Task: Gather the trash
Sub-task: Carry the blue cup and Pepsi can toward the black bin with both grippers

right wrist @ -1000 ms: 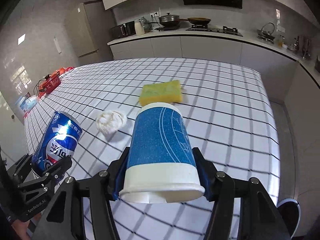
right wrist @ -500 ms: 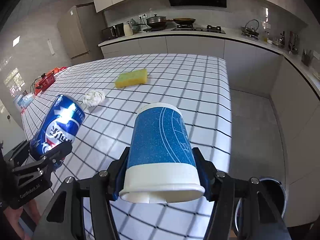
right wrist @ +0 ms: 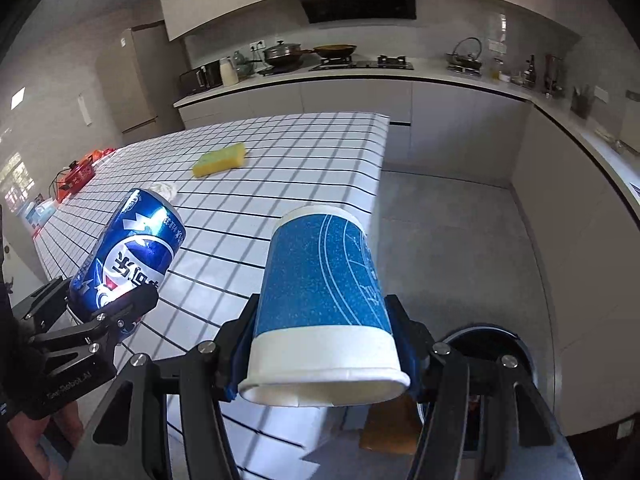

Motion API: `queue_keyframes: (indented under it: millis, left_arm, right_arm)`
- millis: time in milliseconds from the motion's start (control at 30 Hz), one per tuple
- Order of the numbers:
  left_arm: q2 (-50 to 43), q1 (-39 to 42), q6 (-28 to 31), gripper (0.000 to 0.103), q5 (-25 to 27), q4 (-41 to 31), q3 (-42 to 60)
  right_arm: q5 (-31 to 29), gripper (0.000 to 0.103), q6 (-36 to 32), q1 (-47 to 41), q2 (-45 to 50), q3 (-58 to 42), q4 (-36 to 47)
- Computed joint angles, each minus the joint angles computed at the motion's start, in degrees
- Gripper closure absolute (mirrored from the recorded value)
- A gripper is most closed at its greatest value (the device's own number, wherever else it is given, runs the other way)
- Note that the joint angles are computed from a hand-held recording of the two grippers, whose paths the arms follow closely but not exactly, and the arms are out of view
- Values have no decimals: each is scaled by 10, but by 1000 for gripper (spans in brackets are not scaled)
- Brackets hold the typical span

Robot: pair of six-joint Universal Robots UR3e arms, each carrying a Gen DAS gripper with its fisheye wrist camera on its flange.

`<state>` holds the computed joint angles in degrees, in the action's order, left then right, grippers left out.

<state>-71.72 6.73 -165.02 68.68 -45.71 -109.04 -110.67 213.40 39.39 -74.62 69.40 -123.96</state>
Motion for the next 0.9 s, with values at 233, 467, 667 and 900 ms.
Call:
queue_keyframes:
  millis: [233,467,667,900]
  left_arm:
    - [-17,-93,-37,36,31,20,9]
    - [-62,-194,-76,36,64,45,35]
    - [-104,-273,-101,36,85,60,55]
    - [-179,-357,-119,36,114,74,103]
  right_arm:
    - [-24,42,22,-9,-117,129,-7]
    - [-39,42,31,-31,-246,246,14]
    - [-38,42,16,-64,-359,333,44]
    - [16,42,-57,-152,-497,445,70]
